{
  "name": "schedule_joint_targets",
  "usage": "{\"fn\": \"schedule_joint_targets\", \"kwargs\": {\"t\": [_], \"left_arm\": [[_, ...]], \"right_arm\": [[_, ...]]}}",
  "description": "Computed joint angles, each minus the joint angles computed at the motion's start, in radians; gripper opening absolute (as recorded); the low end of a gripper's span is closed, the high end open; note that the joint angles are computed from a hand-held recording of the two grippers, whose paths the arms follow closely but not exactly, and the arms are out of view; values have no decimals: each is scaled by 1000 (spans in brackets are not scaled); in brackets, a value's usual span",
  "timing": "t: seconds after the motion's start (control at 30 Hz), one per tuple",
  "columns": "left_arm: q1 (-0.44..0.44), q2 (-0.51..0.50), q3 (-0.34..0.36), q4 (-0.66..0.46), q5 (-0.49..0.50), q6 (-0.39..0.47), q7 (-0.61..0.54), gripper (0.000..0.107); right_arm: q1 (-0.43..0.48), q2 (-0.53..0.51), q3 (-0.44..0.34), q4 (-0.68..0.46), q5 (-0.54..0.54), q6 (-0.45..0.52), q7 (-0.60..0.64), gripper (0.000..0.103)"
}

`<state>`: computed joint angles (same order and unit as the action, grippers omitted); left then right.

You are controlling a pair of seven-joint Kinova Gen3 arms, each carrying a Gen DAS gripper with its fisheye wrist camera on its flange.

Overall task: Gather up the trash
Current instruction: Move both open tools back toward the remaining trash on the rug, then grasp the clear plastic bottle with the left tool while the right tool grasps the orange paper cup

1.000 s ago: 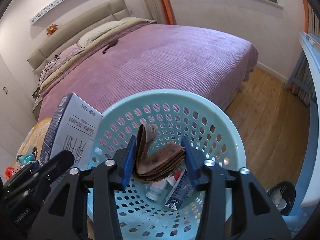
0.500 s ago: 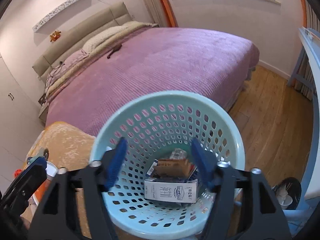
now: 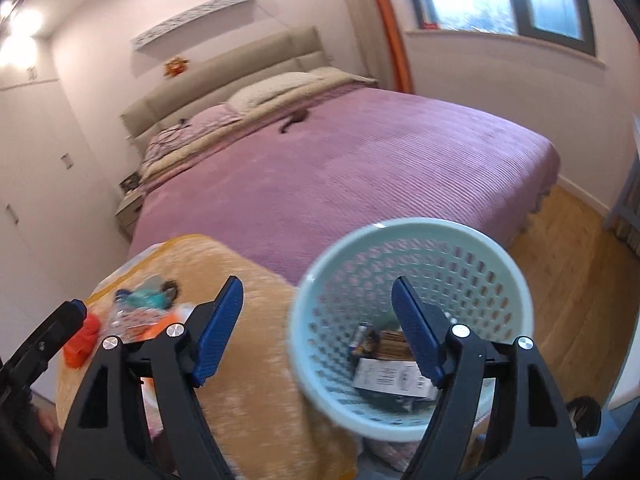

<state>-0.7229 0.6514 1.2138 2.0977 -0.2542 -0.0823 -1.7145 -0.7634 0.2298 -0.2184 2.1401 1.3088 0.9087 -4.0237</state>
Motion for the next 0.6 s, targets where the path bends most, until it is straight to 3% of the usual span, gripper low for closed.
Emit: {"fn": "schedule_joint_targets", "kwargs": {"t": [0.1,0.23,0.3,0.4,0.6], "left_arm": [[-22,-41,-68,4,7,-6,27,70],[15,-18,-196,-45,28,80,-1,70],[16,9,-216,-67,48,114,-25,70],[51,35,-252,-119,84,171,-58,70],[172,54,-374,-224,162,249,-96,69]], "right_arm": [[-14,35,-4,-55,4,-7,61,73],[-22,96,12,-122,15,-75,112,73],[-42,135,28,-162,5,-91,136,73],[-43,184,49,-208,-6,-164,170,73],[-96,243,110,-264,-69,-191,195,73]]}}
